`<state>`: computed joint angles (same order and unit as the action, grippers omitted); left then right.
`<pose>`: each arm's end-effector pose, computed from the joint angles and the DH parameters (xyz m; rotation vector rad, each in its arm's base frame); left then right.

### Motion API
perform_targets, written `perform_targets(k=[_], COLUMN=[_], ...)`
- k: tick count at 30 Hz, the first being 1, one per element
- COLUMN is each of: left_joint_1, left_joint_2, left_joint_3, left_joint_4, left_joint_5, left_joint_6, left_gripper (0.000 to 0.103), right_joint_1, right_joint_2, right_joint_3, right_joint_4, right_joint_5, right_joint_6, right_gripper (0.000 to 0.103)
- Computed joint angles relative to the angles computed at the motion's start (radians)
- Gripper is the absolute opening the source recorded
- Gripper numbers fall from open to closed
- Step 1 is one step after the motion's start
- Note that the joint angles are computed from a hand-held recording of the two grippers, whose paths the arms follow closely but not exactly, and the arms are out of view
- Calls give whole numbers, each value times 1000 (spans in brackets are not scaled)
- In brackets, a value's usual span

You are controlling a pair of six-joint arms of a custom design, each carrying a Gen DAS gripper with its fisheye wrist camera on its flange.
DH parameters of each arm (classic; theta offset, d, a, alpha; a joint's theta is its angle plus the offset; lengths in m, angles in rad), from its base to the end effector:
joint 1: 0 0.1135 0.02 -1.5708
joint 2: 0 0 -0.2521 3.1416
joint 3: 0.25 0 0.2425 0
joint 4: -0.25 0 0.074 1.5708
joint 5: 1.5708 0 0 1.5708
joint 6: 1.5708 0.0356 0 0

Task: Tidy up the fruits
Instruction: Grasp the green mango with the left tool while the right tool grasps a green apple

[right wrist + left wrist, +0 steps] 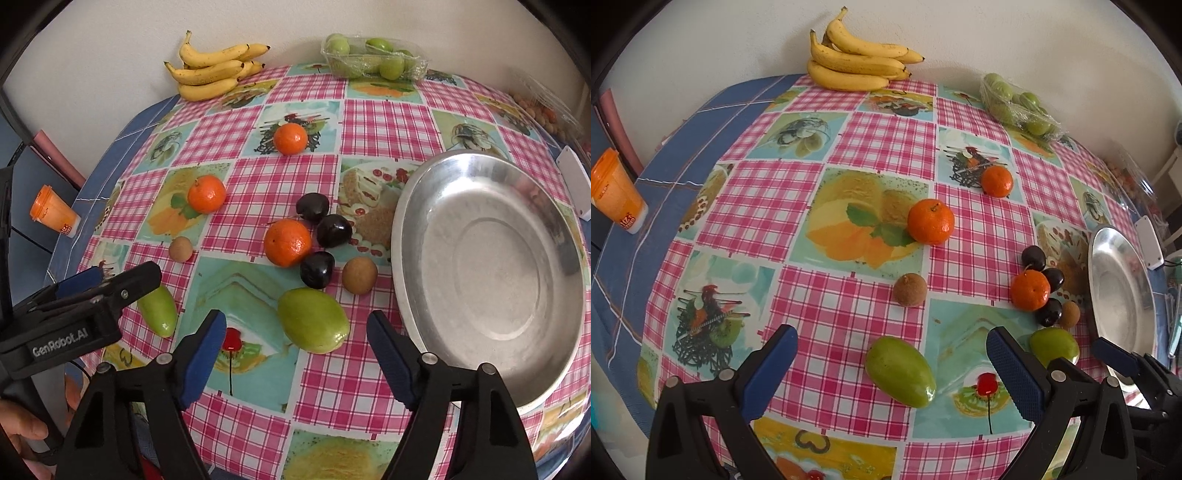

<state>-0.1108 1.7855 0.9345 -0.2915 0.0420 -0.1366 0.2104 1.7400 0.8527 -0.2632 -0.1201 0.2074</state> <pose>0.3171 -0.0368 0.1230 -0.0226 2.7187 -0.1296 0.2944 0.0672 0.1179 -0.0392 2.7413 0.2825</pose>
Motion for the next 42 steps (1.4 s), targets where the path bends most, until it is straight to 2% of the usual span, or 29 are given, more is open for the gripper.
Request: perform_targets(k=[7,13,15,21,28,34,42], left_joint_1=[-10,2,1,13,23,11,-2], left_joint_2=[1,63,85,144,187,198,207], left_joint_3=[4,55,70,110,126,142,146], left_joint_4=[-7,-81,-102,-148,-149,-163,-157], left_joint_5=[3,45,46,86,113,98,78], left_joint_6=[11,9,6,-11,-31,-27,-20], left_gripper=[103,101,94,82,70,70,70], right_joint_1=[-4,-4,-4,-6,8,31,68], right_joint_2=[46,74,86,103,154,166,180], right_joint_3=[27,42,50,54,90,97,102], right_joint_4=[-8,-17,-22,-16,-37,-35,-27], right_joint_5=[2,6,6,8,34,68,138], right_joint_6=[3,6,7,16,10,4,-2], right_gripper=[75,65,65,63,56,55,49])
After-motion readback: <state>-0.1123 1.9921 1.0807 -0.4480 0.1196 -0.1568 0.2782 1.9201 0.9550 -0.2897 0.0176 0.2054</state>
